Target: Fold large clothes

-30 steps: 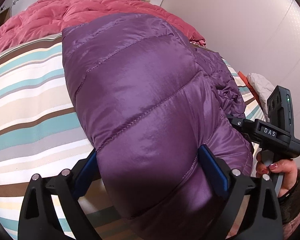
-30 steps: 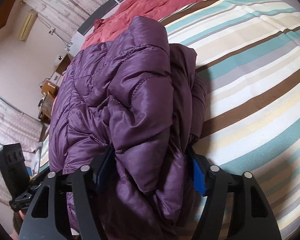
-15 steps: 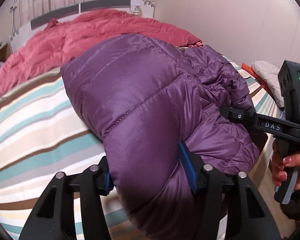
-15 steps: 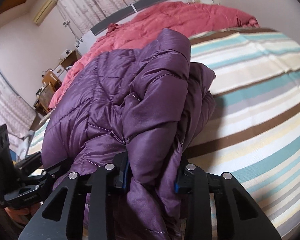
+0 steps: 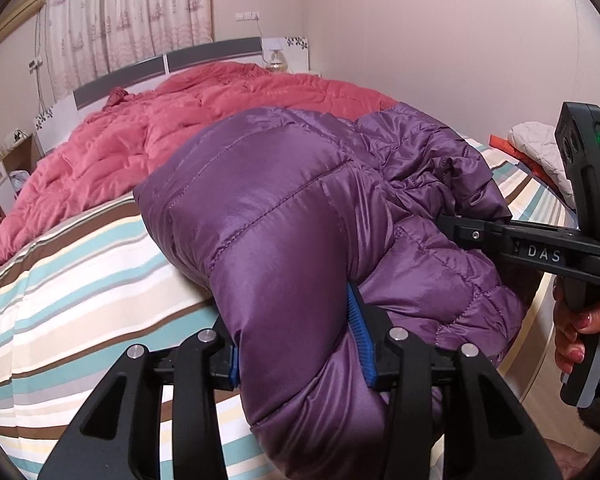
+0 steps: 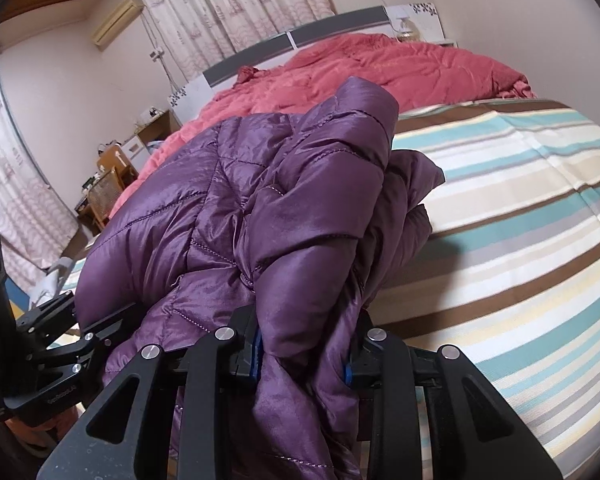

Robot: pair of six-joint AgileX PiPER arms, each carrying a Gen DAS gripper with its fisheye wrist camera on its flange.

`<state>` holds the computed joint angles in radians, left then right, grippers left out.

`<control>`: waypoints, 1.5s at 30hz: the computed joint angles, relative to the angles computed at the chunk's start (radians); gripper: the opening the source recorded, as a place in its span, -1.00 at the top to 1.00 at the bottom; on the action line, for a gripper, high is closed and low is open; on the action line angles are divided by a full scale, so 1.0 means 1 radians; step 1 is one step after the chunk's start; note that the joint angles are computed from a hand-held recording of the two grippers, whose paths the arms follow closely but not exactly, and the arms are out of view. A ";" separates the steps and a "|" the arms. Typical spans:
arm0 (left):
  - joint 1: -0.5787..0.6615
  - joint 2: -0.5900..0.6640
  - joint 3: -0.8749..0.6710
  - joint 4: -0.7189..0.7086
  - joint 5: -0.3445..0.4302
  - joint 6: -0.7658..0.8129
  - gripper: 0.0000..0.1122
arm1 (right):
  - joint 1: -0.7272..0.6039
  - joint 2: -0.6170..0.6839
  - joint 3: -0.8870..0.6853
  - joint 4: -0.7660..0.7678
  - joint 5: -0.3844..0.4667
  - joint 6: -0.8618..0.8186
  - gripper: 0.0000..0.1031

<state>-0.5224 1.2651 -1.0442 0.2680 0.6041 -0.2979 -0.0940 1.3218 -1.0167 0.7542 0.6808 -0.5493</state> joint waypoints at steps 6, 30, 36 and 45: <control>0.054 -0.052 0.022 -0.025 -0.011 0.035 0.27 | 0.057 0.011 -0.043 -0.015 -0.021 0.013 0.45; 0.889 0.044 -0.054 -0.684 -0.057 0.901 0.27 | 0.573 0.552 -0.670 -0.170 -0.138 0.241 0.45; 1.019 0.218 -0.104 -0.781 -0.094 1.026 0.24 | 0.671 0.804 -0.984 -0.359 -0.049 0.398 0.45; 1.109 0.291 -0.017 -1.048 -0.126 1.252 -0.05 | 0.711 0.832 -0.978 -0.497 -0.035 0.511 0.11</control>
<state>0.5866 1.5560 -1.0616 -0.7803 0.4784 0.9543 0.6167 2.1542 -1.9950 0.2575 0.6459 -0.0384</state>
